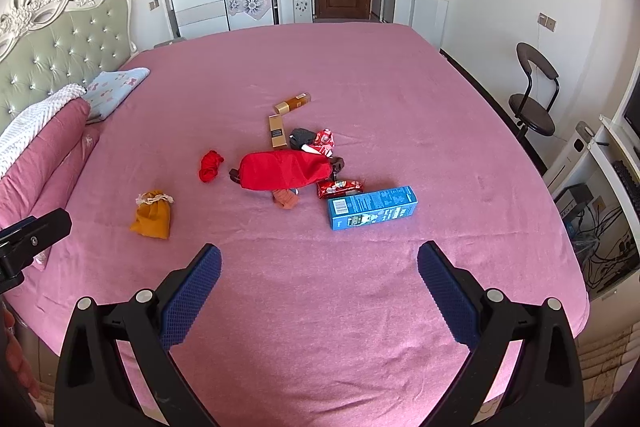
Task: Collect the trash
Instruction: 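Move both tools toward the orange drawstring pouch and red sock on the bed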
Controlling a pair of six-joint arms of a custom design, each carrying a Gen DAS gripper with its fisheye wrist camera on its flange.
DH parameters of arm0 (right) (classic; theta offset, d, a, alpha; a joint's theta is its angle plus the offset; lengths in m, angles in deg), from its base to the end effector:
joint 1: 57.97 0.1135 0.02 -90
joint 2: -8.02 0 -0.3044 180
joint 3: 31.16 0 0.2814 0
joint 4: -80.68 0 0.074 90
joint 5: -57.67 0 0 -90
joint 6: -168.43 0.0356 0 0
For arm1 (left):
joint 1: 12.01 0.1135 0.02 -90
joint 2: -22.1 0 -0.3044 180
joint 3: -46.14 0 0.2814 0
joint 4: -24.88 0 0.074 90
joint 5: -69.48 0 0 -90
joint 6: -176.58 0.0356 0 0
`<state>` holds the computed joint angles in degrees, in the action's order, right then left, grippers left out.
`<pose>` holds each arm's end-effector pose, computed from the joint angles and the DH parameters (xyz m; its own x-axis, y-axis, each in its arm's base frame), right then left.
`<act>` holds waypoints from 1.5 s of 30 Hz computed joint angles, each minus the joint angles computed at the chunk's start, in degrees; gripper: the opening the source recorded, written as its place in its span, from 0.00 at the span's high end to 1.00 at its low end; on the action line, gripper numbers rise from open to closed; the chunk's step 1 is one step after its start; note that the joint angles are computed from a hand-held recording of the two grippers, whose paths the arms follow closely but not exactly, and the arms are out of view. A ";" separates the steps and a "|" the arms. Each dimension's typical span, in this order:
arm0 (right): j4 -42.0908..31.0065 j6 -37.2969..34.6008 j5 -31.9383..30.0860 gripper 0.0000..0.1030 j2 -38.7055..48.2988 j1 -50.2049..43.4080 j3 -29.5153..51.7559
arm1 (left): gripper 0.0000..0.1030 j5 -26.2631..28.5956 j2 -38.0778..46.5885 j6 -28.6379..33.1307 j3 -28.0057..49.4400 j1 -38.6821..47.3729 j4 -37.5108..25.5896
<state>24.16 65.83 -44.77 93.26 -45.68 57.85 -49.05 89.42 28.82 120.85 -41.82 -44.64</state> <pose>0.3319 0.0802 0.3488 -0.6859 -0.3674 -0.6281 -0.4969 0.8671 0.0353 0.2088 -0.1000 0.3375 -0.6147 -0.5042 -0.6065 -0.5191 0.8376 -0.1702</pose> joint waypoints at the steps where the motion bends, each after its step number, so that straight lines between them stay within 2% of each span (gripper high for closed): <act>1: -0.09 0.13 -0.02 0.08 0.05 -0.05 0.03 | 0.04 -0.32 -0.41 -0.26 -0.25 -0.19 0.20; 6: -0.14 0.93 0.04 0.08 -0.17 0.11 -0.42 | 0.04 1.82 -1.96 0.15 -1.65 1.10 1.62; 11: -0.27 1.22 0.11 0.08 -0.49 0.53 -0.82 | 0.04 1.19 -2.03 -0.67 -1.89 0.96 0.71; 17: -0.56 1.51 0.35 0.08 -0.74 1.01 -1.30 | 0.04 2.86 -2.05 -0.39 -1.96 1.43 -0.64; 22: -0.91 1.78 0.58 0.08 -0.98 1.60 -1.45 | 0.04 0.49 -1.05 0.74 -0.67 -0.01 -3.75; 35: -1.28 3.73 1.96 0.08 -2.56 4.25 -3.01 | 0.04 2.69 -6.49 3.70 -3.45 2.16 -2.88; 41: -0.95 5.39 3.34 0.08 -3.76 6.54 -4.17 | 0.04 -0.06 -7.71 4.37 -3.48 2.04 -5.34; 45: -0.67 6.69 4.19 0.08 -4.58 8.37 -4.83 | 0.04 0.56 -10.00 5.08 -4.52 3.30 -5.00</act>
